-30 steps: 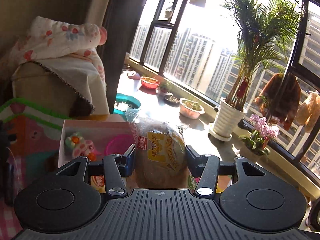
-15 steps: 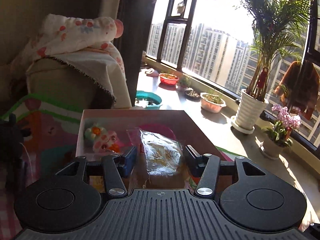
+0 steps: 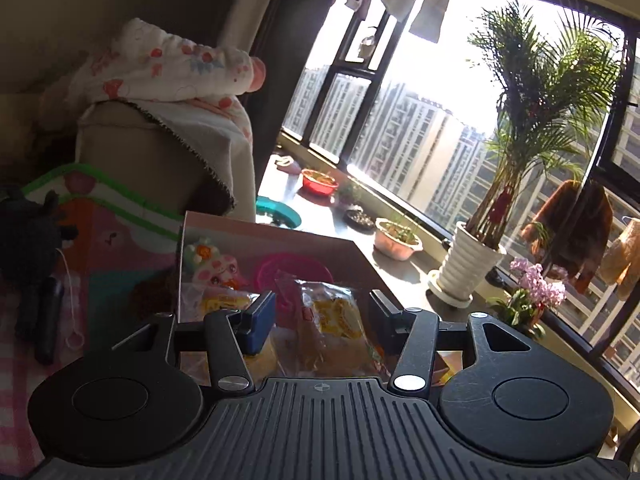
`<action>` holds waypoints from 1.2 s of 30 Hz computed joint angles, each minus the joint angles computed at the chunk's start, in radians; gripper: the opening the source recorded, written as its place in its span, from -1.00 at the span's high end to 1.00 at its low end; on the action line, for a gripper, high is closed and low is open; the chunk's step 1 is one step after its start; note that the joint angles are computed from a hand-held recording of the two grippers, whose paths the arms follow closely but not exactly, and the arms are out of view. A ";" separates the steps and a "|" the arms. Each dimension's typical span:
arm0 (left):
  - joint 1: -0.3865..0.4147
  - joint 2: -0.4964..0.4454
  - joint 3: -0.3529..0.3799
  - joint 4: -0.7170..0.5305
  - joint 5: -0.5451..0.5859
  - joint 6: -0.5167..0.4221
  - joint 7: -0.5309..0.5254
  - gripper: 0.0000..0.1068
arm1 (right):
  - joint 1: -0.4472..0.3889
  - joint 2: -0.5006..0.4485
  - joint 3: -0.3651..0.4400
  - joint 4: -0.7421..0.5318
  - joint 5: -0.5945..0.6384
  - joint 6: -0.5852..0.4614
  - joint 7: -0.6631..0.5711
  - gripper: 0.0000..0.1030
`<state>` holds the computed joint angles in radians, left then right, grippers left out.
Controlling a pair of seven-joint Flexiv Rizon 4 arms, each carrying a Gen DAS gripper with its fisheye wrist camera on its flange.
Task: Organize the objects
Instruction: 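Place the bread roll in the pink box with the left tool while the right tool lifts the red packet, then lower the red packet into the pink box and open the right tool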
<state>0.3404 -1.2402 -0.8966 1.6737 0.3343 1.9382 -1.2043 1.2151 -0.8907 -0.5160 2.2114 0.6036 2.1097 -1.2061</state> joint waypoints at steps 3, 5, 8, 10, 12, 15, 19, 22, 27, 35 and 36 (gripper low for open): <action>0.018 0.075 0.097 0.103 0.021 0.092 -0.022 -0.04 | 0.022 0.004 -0.037 0.012 -0.003 -0.006 -0.028 -0.52; 0.038 0.108 0.139 0.150 0.039 0.111 -0.050 -0.04 | 0.005 0.039 -0.047 0.009 -0.039 -0.022 -0.045 -0.52; 0.073 0.142 0.175 0.198 0.061 0.099 -0.074 -0.04 | -0.088 0.113 -0.014 -0.032 -0.119 -0.026 -0.077 -0.52; 0.091 0.162 0.195 0.223 0.061 0.089 -0.084 -0.04 | -0.119 0.142 -0.021 -0.075 -0.151 -0.051 -0.107 -0.52; 0.121 0.157 0.187 0.236 0.066 0.082 -0.091 -0.04 | -0.130 0.139 -0.063 -0.150 -0.180 -0.114 -0.121 -0.52; 0.169 0.133 0.155 0.247 0.082 0.074 -0.091 -0.04 | -0.156 0.086 -0.128 -0.303 -0.247 -0.250 -0.065 -0.52; 0.195 0.124 0.146 0.250 0.076 0.049 -0.072 -0.04 | -0.218 -0.017 -0.170 -0.497 -0.329 -0.364 0.035 -0.57; 0.205 0.132 0.158 0.258 0.059 0.045 -0.053 -0.04 | -0.228 -0.062 -0.212 -0.566 -0.364 -0.438 0.121 -0.70; 0.190 0.136 0.186 0.240 0.009 0.056 -0.070 -0.04 | -0.196 -0.048 -0.228 -0.496 -0.413 -0.400 0.167 -0.76; 0.024 0.158 0.304 0.080 -0.098 0.090 -0.150 -0.03 | -0.034 -0.047 -0.257 -0.260 -0.417 -0.199 0.137 -0.78; 0.012 0.152 0.307 0.054 -0.101 0.078 -0.160 -0.01 | -0.030 -0.040 -0.235 -0.242 -0.401 -0.177 0.123 -0.78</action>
<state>0.3519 -1.0882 -0.5892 1.7277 0.2338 2.0162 -1.3640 1.1847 -0.9302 -0.7505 1.9691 0.2024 1.9328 -1.0828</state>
